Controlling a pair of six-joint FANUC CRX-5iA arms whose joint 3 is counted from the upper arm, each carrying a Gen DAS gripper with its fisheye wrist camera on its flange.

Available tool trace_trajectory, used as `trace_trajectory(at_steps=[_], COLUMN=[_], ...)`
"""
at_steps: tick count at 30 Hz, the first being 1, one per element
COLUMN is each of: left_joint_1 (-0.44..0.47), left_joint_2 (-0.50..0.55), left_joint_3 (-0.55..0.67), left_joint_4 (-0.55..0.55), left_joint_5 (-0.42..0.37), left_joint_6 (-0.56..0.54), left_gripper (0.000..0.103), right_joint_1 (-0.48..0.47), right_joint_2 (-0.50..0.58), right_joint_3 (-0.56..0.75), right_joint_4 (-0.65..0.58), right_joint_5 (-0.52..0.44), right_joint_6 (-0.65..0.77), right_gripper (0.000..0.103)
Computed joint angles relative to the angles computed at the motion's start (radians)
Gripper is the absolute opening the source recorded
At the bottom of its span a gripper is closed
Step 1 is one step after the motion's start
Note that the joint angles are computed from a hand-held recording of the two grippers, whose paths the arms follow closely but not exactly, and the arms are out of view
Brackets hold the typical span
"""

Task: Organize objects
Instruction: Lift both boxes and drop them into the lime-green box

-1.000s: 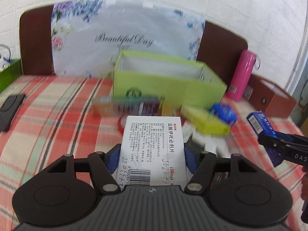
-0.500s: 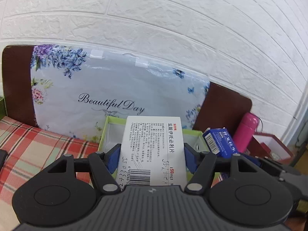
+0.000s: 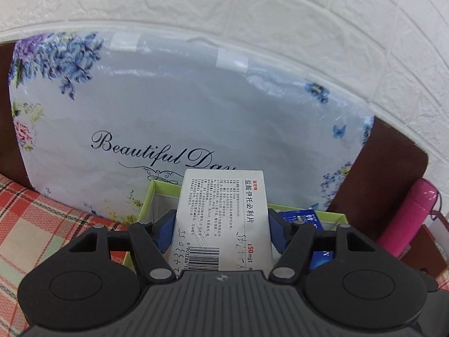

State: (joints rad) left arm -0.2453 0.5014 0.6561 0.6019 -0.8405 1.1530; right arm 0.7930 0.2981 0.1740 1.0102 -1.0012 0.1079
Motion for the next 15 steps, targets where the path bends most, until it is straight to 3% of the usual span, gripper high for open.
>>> trace_trajectory(at_steps=[2,4,10,14,15], left_joint_1=[0.0,0.003,0.014,0.02,0.023], left_joint_2=[0.019,0.032,0.05,0.015,0.004], left_joint_3=[0.016,0.039,0.063,0.006,-0.009], left_joint_4=[-0.007,-0.041,-0.062,-0.056,-0.054], left_joint_5=[-0.008,-0.028,-0.06,-0.039,-0.035], left_joint_6=[-0.008,0.009,0.076,0.047,0.043], left_gripper=[0.076,0.079,0.079,0.079,0.079], right_joint_1=[-0.011,-0.012,-0.009,-0.005,-0.003], right_joint_2=[0.017,0.026,0.011,0.003,-0.003], right_joint_3=[0.027,0.037,-0.001,-0.005,-0.011], right_joint_4=[-0.058,-0.076,-0.05,-0.041,-0.033], right_joint_5=[0.017,0.013,0.006,-0.011,-0.013], right_joint_6=[0.07,0.116,0.106,0.081,0.069], right_gripper=[0.056,0.077,0.081,0.1,0.101])
